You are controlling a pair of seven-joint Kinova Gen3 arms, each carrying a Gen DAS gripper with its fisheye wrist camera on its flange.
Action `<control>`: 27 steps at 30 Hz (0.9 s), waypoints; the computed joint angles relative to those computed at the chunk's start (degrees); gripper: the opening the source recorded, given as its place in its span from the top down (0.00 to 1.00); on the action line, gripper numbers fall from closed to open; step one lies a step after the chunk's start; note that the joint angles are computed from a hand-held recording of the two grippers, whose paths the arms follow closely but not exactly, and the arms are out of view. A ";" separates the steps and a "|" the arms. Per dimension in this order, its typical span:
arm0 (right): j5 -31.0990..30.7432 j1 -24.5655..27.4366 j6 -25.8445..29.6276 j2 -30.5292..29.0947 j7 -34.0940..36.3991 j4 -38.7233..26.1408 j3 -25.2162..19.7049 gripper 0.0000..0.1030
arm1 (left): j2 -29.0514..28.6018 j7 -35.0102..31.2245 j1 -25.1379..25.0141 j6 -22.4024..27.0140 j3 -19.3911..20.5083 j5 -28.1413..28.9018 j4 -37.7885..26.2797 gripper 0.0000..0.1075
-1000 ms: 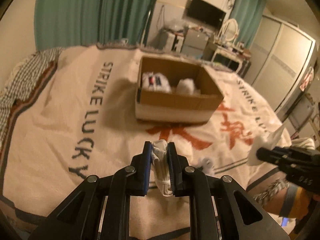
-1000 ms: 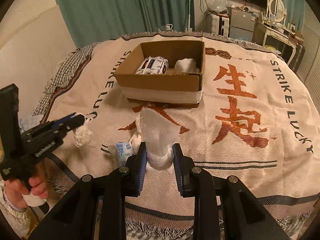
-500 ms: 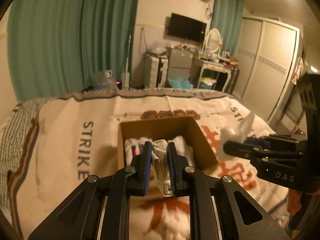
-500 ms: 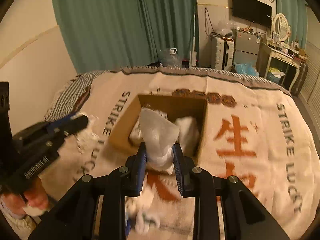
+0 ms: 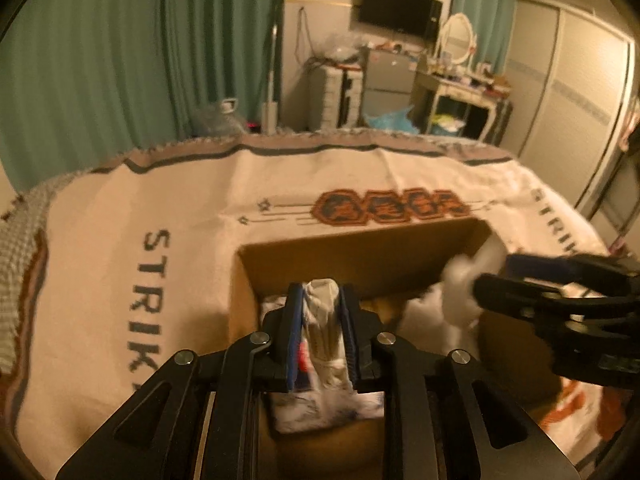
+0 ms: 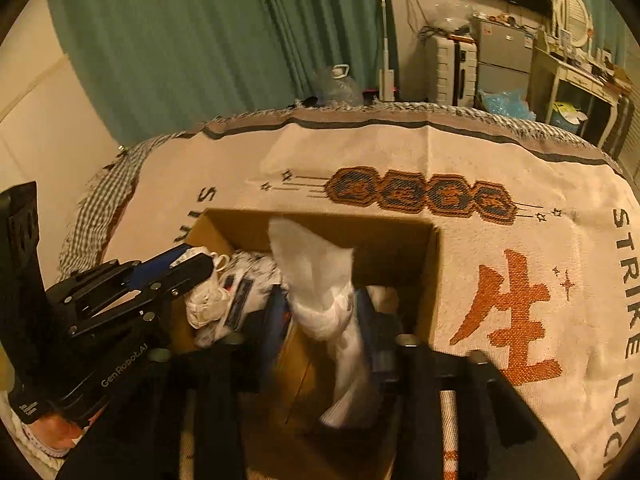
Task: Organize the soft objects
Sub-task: 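Lower the cloth and sock into the box and open both grippers, then grasp the white cup item with the left gripper while the right grasps the plush bunny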
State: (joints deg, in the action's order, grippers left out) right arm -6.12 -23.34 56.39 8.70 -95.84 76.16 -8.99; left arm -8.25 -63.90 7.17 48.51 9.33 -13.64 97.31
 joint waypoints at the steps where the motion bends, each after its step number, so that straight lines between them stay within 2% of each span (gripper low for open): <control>1: 1.54 -0.53 -0.04 -0.27 -1.13 -0.06 0.22 0.38 | 0.09 1.27 -0.23 0.98 0.69 -1.35 -0.50 0.68; 3: 2.44 -0.73 1.16 -0.66 -2.11 -0.99 0.36 0.38 | -0.42 4.45 -0.54 3.05 1.75 -3.66 -1.65 0.40; 5: 3.55 -0.95 2.81 -2.22 -3.31 -1.90 0.41 0.38 | -1.94 7.54 -0.73 4.25 2.83 -5.91 -2.25 0.33; 8: 6.22 -1.65 5.61 -5.63 -5.19 -3.57 -0.04 0.35 | -4.96 8.39 -0.87 8.45 3.74 -6.61 -5.32 0.33; 13: 11.44 -2.69 12.24 -11.85 -7.76 -8.29 -2.69 0.21 | -10.72 7.66 -2.68 16.03 8.09 -9.17 -13.11 0.32; 15: 13.56 -2.94 15.87 -14.55 -8.59 -10.81 -4.43 0.16 | -12.99 6.91 -4.08 18.16 9.91 -9.32 -16.03 0.14; 19: 15.97 -1.89 20.35 -19.43 -9.53 -13.23 -8.29 0.16 | -17.46 4.35 -6.81 22.24 12.82 -8.32 -20.70 0.14; 23: 16.83 0.71 23.11 -24.31 -10.47 -12.56 -12.03 0.16 | -21.31 2.61 -9.57 26.03 14.78 -5.75 -21.75 0.14; 27: 13.68 2.81 23.22 -28.83 -10.39 -8.59 -12.69 0.16 | -25.52 1.71 -12.52 28.97 15.72 -2.51 -18.92 0.14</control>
